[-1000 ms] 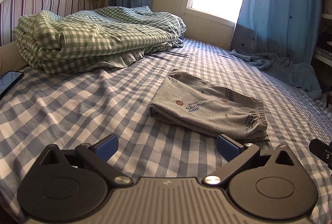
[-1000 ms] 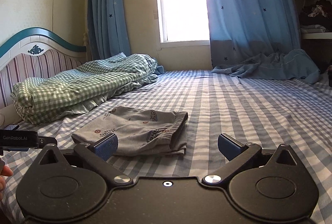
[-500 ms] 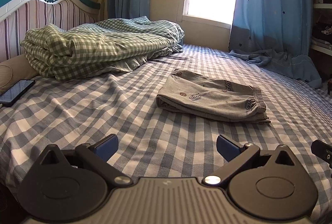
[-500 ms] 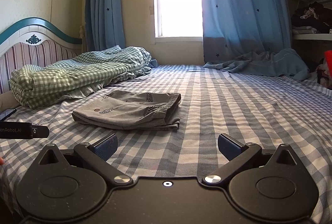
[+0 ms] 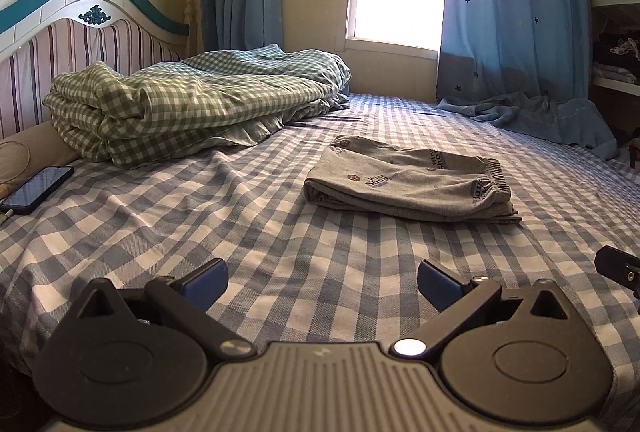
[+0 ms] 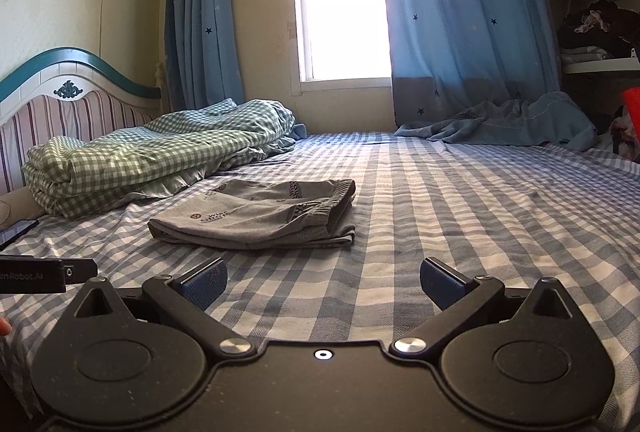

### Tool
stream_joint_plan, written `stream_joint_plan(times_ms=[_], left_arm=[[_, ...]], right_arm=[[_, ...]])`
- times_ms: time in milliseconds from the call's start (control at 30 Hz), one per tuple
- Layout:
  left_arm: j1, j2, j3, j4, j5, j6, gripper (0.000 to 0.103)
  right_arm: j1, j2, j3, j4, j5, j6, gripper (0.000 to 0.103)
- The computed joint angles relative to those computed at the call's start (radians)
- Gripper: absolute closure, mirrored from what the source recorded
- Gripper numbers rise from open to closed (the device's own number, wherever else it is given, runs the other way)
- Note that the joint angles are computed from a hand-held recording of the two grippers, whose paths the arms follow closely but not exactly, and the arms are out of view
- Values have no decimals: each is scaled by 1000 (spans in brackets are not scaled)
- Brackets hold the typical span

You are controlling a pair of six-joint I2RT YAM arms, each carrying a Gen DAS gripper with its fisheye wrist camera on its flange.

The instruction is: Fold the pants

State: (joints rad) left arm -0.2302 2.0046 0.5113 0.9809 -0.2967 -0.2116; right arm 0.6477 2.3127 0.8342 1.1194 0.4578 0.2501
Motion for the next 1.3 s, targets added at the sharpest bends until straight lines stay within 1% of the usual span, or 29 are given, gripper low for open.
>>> stream_joint_plan(times_ms=[233, 1300], left_arm=[[3, 7, 6, -13, 7, 0, 0], [10, 19, -7, 11, 4, 12, 0]], right_arm=[[8, 10, 8, -9, 1, -6, 1], [6, 8, 3, -7, 0, -7, 1]])
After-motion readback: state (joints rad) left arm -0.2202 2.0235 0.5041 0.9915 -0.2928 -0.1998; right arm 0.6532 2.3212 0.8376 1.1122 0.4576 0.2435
